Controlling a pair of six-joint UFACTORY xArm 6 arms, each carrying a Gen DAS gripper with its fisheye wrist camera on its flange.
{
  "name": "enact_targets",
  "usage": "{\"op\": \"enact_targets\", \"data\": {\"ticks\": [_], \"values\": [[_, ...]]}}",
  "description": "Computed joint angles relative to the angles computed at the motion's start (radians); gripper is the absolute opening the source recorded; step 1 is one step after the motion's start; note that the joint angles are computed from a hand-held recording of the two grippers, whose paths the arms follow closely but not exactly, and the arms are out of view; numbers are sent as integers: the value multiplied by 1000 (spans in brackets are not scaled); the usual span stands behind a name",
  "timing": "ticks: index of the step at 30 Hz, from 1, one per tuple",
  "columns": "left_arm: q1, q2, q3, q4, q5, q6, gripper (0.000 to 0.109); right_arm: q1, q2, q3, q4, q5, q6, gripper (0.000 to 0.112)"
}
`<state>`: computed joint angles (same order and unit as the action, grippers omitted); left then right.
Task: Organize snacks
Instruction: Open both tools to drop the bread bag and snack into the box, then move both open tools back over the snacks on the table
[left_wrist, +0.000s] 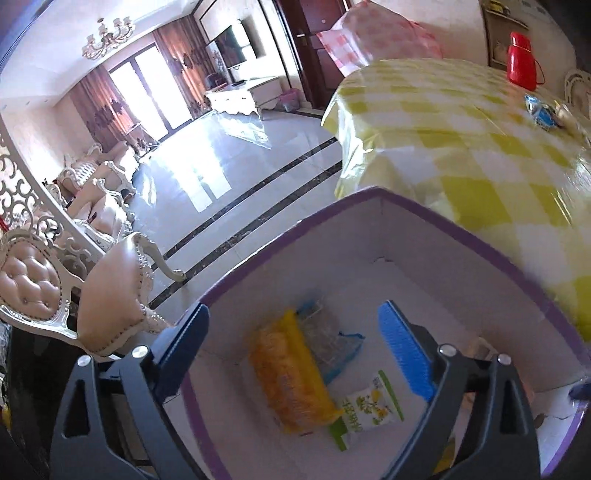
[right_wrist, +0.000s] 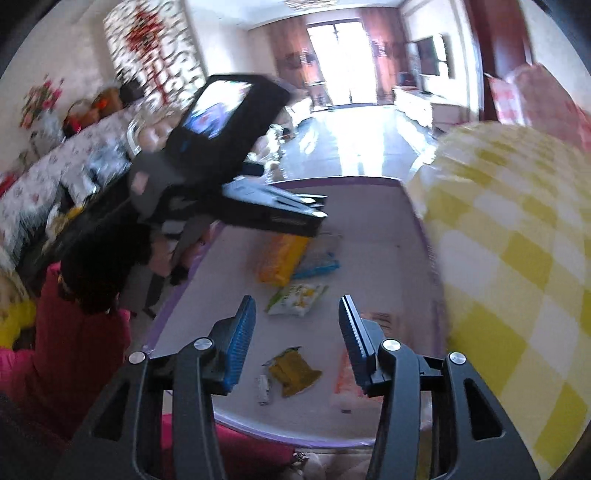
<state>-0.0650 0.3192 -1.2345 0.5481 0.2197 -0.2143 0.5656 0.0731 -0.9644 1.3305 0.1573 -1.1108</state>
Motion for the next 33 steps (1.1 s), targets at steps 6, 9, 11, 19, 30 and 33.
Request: {"op": "enact_targets", "data": {"ticks": [6, 9, 11, 19, 30, 33], "values": [[-37, 2, 2, 41, -16, -30, 93, -62, -34, 20, 158, 5, -80, 54], [-53, 1, 3, 46, -22, -43, 94, -82, -55, 29, 237, -6, -130, 67], [-75, -3, 2, 24, -30, -45, 94, -111, -87, 53, 280, -4, -167, 74], [-249, -44, 20, -419, -93, 235, 101, -253, -203, 156, 410, -94, -259, 87], [-553, 334, -609, -966, 235, 511, 101, -662, -273, 341, -306, -224, 549, 87], [-606, 559, -923, -896, 313, 411, 101, -826, -227, 340, -597, -235, 821, 87]]}}
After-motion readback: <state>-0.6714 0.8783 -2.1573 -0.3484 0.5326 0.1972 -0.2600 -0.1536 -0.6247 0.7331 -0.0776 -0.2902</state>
